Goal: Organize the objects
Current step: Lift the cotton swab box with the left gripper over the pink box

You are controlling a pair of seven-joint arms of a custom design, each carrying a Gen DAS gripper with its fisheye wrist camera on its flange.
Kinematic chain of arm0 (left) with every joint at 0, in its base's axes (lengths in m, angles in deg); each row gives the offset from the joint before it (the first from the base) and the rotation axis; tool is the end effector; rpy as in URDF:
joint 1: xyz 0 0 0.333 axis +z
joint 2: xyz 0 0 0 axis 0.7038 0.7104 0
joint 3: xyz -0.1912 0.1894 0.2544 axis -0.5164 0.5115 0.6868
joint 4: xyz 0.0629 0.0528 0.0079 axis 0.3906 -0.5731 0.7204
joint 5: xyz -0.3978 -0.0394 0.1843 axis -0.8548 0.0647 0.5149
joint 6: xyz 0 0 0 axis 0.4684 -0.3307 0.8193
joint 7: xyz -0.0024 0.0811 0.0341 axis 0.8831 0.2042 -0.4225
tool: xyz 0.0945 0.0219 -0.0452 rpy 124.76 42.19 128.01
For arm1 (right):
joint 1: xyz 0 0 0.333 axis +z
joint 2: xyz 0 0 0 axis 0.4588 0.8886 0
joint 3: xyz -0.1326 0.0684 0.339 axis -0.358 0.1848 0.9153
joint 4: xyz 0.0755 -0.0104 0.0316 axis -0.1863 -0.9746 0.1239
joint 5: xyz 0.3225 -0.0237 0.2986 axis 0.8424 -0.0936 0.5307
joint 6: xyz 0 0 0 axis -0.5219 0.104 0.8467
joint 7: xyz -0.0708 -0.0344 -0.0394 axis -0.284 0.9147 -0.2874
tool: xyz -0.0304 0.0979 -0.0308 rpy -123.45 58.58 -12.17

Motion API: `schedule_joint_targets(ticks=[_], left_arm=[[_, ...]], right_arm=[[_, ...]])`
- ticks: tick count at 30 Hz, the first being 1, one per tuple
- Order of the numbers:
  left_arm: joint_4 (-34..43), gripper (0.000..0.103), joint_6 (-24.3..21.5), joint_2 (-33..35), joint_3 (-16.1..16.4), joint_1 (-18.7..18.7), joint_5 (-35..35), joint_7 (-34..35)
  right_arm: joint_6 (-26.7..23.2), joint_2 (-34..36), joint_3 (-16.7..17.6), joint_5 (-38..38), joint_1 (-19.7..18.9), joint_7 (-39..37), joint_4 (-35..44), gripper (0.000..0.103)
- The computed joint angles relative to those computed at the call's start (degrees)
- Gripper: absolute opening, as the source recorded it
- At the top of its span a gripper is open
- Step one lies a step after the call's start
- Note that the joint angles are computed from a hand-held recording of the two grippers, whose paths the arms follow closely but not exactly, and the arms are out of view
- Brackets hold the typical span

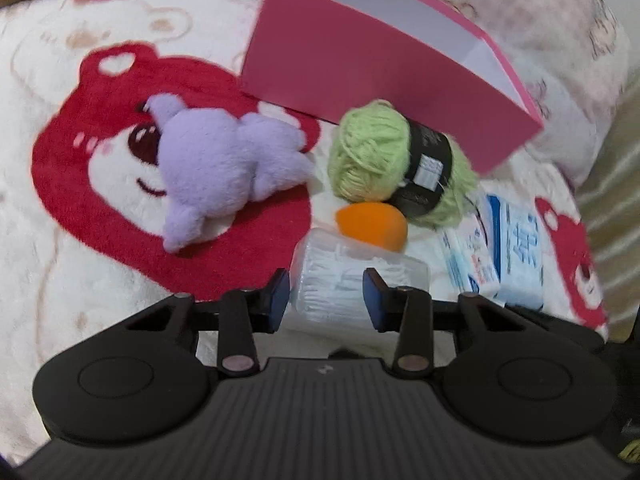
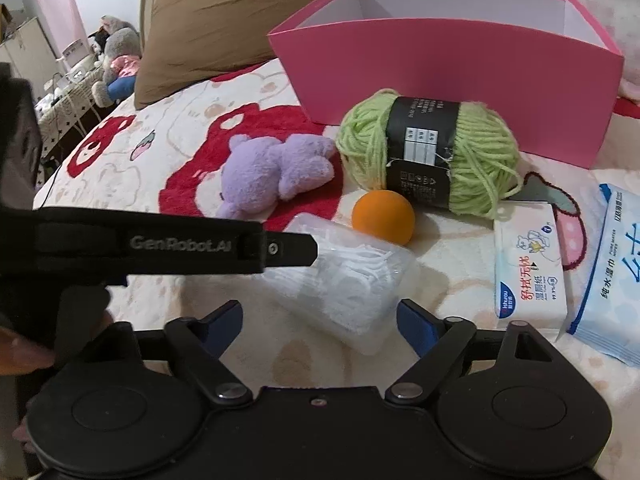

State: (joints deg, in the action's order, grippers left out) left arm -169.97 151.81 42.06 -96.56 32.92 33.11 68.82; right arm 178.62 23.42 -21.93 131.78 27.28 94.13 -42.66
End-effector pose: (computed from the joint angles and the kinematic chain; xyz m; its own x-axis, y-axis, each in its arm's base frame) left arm 0.4749 -0.2868 0.4336 0.2508 -0.8920 0.3762 -0.7142 -0.4328 -0.5501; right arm 0.5770 -0.0001 0.4395 0.8469 -0.4549 -0.2756 -0.5213 -0.6073 -0.5996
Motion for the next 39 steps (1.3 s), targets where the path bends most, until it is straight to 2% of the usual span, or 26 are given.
schedule_joint_targets(ticks=[3,7,10,15,18,20,27,31,39], left_arm=[[0.56,0.039,-1.14,0.21,-0.24,-0.62,-0.55,1.46],[-0.74,0.039,2.47,0.24,0.83,-1.2,-6.87,4.62],[-1.57,0.039,4.74,0.61,1.37,-1.81,-13.1,7.63],[-2.35,0.043,7.65,1.3,0.8,-0.17,-12.32,1.94],[-1.9,0.045,9.1,2.13,0.1,1.71,-5.39,-6.04],[-1.08,0.045,8.25,2.45,0.03,1.53,-2.74,-7.56],[0.27,0.045,3.49,1.72,0.02,-0.43,-2.34,-5.58],[0.19,0.045,2.27,1.09,0.2,-1.49,-6.81,-1.45],[0.24,0.045,1.12,-0.25,-0.36,-1.9,-7.34,-1.0]], right_arm=[[-0.09,0.18,-0.29,0.99,-0.31,1.09,0.02,0.083],[0.7,-0.51,-0.51,1.48,-0.71,-0.8,-0.99,0.084],[1.72,-1.19,-0.55,1.14,-0.67,-2.07,-1.64,0.089],[1.67,0.02,-0.4,1.18,-0.59,-0.32,-0.94,0.095],[3.1,0.43,-0.07,0.91,-0.29,0.38,-1.29,0.095],[3.69,0.83,0.06,1.14,-0.15,0.74,-1.37,0.095],[5.71,0.15,0.17,3.18,0.0,-1.17,-2.73,0.092],[8.68,-1.63,0.08,4.6,0.32,-5.66,-4.95,0.087],[9.55,-3.29,-0.54,5.62,0.41,-8.45,-6.11,0.086]])
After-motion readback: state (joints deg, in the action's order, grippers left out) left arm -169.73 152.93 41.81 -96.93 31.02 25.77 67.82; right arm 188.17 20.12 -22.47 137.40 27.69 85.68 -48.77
